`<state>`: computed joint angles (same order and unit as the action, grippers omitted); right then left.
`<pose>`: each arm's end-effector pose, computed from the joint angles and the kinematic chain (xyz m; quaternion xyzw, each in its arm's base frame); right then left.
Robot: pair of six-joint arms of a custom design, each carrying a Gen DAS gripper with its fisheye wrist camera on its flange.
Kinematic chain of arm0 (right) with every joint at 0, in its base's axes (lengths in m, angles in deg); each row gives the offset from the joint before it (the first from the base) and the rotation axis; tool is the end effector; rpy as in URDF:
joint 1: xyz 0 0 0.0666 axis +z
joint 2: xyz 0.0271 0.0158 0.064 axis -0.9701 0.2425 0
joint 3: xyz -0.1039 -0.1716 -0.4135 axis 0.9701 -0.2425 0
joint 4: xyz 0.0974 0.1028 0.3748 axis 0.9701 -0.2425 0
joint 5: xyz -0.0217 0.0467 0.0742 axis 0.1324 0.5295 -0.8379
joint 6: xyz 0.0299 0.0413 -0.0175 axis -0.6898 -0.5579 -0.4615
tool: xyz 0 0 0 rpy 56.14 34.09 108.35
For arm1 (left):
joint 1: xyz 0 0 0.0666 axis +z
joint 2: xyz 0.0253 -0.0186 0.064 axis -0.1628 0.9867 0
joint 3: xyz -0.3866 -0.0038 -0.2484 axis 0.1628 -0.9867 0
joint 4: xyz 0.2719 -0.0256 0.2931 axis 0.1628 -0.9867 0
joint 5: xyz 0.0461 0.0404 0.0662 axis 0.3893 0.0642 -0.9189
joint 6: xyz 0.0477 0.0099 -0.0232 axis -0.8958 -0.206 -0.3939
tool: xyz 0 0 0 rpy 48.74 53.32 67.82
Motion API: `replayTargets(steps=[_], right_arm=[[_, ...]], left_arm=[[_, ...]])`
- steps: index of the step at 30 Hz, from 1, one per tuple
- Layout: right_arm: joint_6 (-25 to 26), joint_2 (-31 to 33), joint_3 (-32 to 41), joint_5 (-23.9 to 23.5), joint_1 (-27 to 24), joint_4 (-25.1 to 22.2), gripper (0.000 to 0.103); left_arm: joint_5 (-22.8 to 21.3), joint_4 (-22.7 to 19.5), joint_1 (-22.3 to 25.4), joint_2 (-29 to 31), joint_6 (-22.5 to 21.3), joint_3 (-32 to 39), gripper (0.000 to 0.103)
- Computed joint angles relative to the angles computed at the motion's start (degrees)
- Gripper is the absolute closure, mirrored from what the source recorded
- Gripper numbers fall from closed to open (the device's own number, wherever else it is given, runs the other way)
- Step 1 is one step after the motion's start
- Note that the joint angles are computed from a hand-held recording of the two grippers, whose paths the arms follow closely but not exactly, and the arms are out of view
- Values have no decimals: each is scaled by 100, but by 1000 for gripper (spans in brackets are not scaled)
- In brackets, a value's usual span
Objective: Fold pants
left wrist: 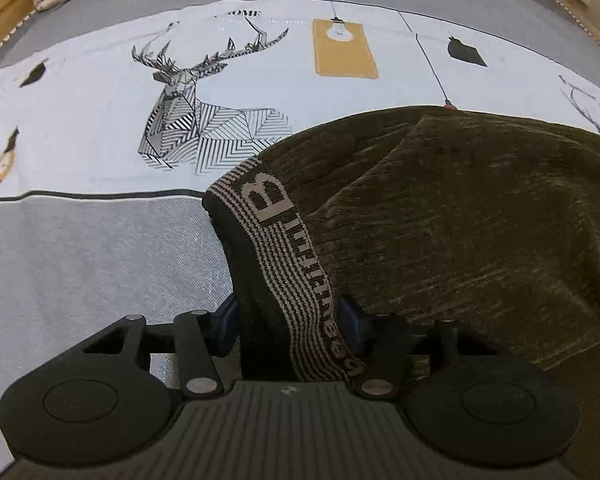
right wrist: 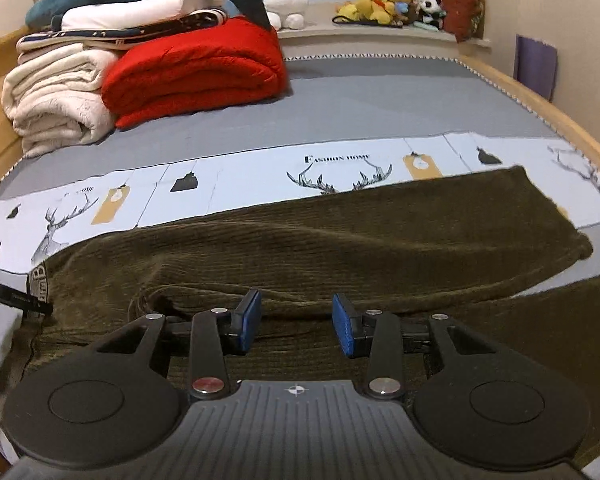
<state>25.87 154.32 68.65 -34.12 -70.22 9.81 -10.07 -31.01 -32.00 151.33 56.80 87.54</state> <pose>0.4764 0.0486 0.4170 -0.0062 0.9162 0.0548 0.3969 0.6045 -0.2436 0.3212 -0.0487 0.9793 0.0389 0.1924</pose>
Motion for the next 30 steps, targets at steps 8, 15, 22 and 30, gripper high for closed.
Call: replayTargets(steps=[8, 15, 22, 30], right_arm=[[-171, -133, -104, 48, -58, 1, 62], [-286, -411, -386, -190, -170, 223, 60], [-353, -902, -1044, -487, -335, 422, 59], [-64, -728, -1483, -186, -256, 190, 59]], left_arm=[[-268, -415, -91, 45, 31, 222, 47], [-304, -444, -125, -602, 588, 98, 47], [-413, 520, -948, -1732, 1226, -1117, 47], [-432, 444, -1983, -1206, 1105, -1439, 76]])
